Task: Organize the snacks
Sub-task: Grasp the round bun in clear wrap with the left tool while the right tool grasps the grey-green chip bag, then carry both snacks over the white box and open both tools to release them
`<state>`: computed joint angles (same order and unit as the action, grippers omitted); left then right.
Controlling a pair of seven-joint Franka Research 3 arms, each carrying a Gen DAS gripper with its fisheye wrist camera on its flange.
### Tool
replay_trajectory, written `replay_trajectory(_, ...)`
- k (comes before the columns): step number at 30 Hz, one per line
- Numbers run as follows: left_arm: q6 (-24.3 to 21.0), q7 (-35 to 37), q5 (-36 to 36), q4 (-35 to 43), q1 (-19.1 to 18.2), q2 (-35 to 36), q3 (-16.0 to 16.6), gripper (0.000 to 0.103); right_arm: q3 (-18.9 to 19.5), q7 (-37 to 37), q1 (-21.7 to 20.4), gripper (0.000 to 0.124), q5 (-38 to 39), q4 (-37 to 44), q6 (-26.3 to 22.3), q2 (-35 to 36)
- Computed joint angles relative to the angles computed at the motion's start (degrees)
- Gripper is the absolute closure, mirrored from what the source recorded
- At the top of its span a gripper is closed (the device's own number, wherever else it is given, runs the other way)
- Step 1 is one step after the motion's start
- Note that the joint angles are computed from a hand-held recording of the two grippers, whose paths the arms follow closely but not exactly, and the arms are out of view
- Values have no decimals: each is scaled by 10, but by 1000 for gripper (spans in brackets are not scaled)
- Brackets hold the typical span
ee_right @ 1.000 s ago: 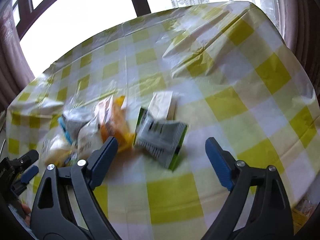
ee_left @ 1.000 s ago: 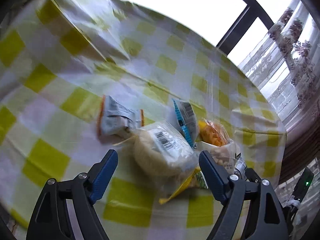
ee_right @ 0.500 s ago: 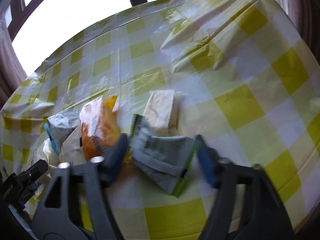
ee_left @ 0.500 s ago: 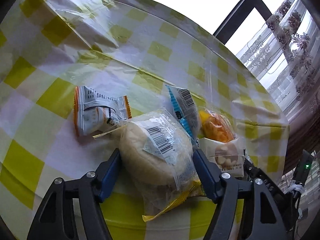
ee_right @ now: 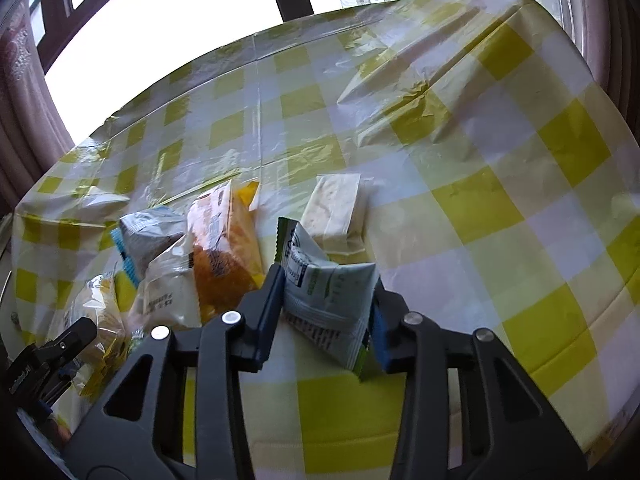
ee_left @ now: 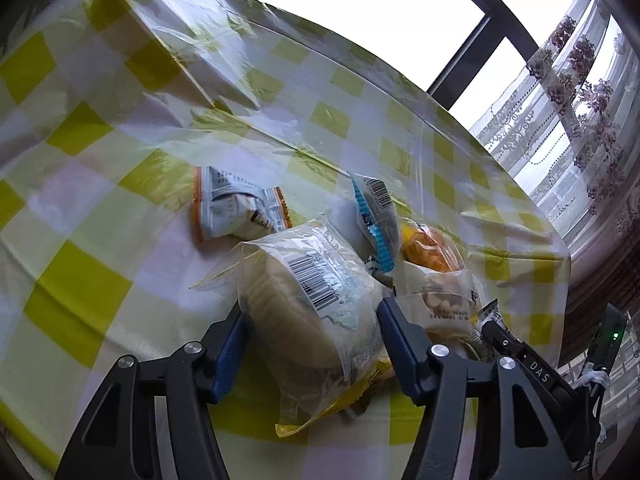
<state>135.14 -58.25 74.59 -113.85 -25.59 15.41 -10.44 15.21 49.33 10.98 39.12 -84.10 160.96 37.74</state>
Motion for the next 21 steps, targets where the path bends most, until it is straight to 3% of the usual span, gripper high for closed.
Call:
replay_trajectory(12,-54,-79,20,-35,-23,-31,-24,44,34,-103,-43,92,90,-80,-9,-60)
replay_trajectory(21,-63,-91,22,-33,-39,-33,-39,44,13,-164,-48,96,167,-135,-47,-111)
